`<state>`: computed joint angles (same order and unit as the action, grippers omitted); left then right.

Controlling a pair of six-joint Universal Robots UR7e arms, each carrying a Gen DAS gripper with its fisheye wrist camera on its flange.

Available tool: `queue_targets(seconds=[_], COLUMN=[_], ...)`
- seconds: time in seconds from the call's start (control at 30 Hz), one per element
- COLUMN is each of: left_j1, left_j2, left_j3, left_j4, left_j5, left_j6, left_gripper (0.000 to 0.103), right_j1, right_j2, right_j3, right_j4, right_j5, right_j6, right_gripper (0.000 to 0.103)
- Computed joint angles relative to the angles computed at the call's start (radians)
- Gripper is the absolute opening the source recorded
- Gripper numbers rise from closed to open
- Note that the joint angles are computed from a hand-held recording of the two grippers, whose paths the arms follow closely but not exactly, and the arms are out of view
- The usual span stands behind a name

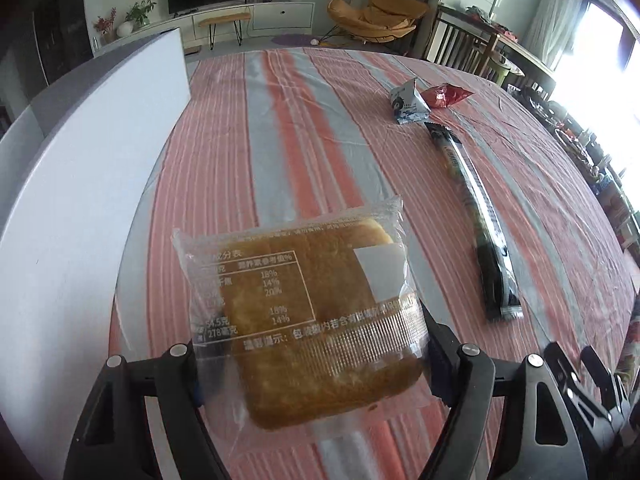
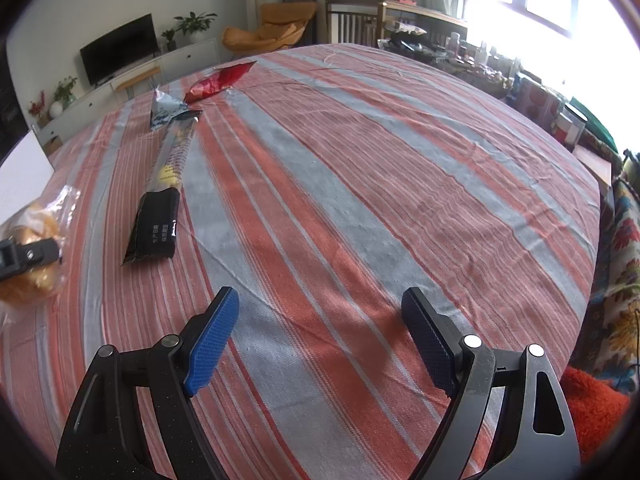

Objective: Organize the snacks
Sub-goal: 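Grasp the bread loaf bag with the left tool and lift it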

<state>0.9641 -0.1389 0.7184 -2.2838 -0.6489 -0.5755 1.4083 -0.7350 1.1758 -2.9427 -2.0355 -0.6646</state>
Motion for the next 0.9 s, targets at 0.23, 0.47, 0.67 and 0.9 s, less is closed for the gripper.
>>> queue_targets(seconds=[0.23,0.47,0.67,0.9], left_j1=[-0.013,-0.014,-0.014,-0.015], left_j2=[-0.055,-0.02,-0.022,-0.022], left_j3=[0.198,0.179,0.188,0.189], left_j4=[-0.185,-0.233,-0.24,-0.24], left_j5=[0.041,0.118,0.12,0.121], left_j6=[0.033,0.072,0.074,0.073], left_gripper=[0.09,0.103,0.103,0.103], right_j1=[0.0,0.001,0.001,0.001], right_j2=[0.0,0.0,0.0,0.0], right_j3=[0.0,0.001,0.001,0.001], right_j4=[0.0,-0.001,0.0,0.0], right_j5=[0.0,-0.001,-0.001,-0.001], right_j6=[0.0,0.0,0.0,0.0], right_gripper=[0.087,0.087,0.087,0.087])
